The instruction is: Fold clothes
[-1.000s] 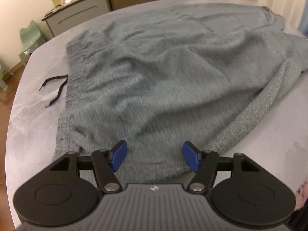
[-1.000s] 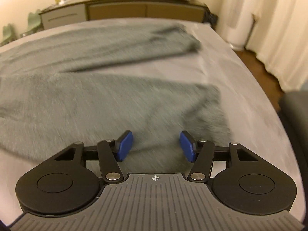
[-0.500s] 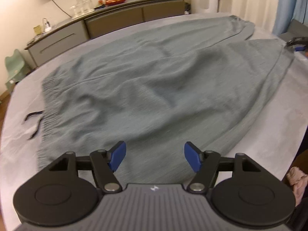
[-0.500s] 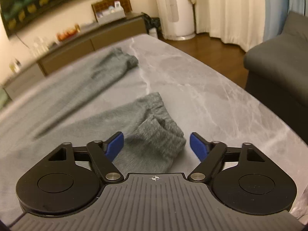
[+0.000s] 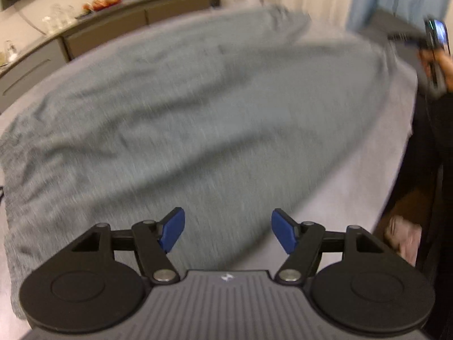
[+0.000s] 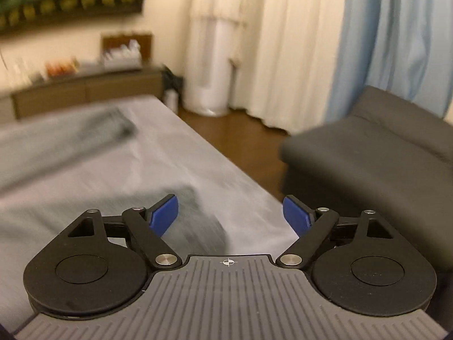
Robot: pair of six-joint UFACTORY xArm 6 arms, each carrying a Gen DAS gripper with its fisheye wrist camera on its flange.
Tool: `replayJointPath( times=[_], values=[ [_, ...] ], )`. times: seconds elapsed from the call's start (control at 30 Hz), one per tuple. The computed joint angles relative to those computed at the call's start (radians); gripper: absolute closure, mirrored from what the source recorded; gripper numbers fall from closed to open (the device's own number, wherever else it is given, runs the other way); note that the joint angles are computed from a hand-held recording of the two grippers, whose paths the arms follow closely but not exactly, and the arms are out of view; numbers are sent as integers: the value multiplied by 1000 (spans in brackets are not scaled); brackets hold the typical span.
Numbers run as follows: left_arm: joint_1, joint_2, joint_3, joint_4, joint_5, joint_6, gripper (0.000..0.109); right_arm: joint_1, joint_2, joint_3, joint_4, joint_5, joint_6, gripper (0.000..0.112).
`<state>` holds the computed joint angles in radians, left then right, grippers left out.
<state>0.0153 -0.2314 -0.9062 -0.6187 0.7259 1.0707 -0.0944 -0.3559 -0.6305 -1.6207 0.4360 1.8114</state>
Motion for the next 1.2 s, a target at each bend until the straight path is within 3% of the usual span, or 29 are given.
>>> replayJointPath(
  times=[0.07,0.17,0.3,0.4,0.53,0.63,0.67,0.73,0.8,0.9,0.97,1.03,1.2],
  values=[
    [-5,35,-34,-7,-33,-72,38,-20,44,-43,-64,-96,68,24],
    [-1,74,-67,32,-21,-151,38,-37,160,-133,1,-221,-28,23],
    [1,74,-38,151,-16,-193,37,-8,323,-210,406,-275,-447,26],
    [23,46,-7,179,-22,-181,29,43,413,-276,720,-252,-761,27],
    [54,24,12,230,-26,-244,25,100,522,-390,968,-232,-1041,27],
    [63,-4,30,269,-23,-291,25,148,638,-502,1112,-298,-1265,28],
    [62,-11,34,282,-20,-304,25,152,661,-530,1101,-304,-1263,29],
    [69,-16,26,260,-33,-300,41,147,684,-569,1038,-287,-1175,36],
    [73,-22,20,180,-113,-278,40,132,663,-559,1029,-308,-1122,48],
    [64,71,-68,139,-267,-349,33,90,532,-414,1068,-421,-1117,35],
    [51,184,-170,255,-335,-525,33,90,440,-303,1230,-428,-1292,32],
    [35,312,-304,366,-332,-684,34,90,387,-242,1299,-390,-1403,32],
    [-12,593,-616,558,-196,-882,36,47,365,-214,1137,-299,-1345,33]
  ],
)
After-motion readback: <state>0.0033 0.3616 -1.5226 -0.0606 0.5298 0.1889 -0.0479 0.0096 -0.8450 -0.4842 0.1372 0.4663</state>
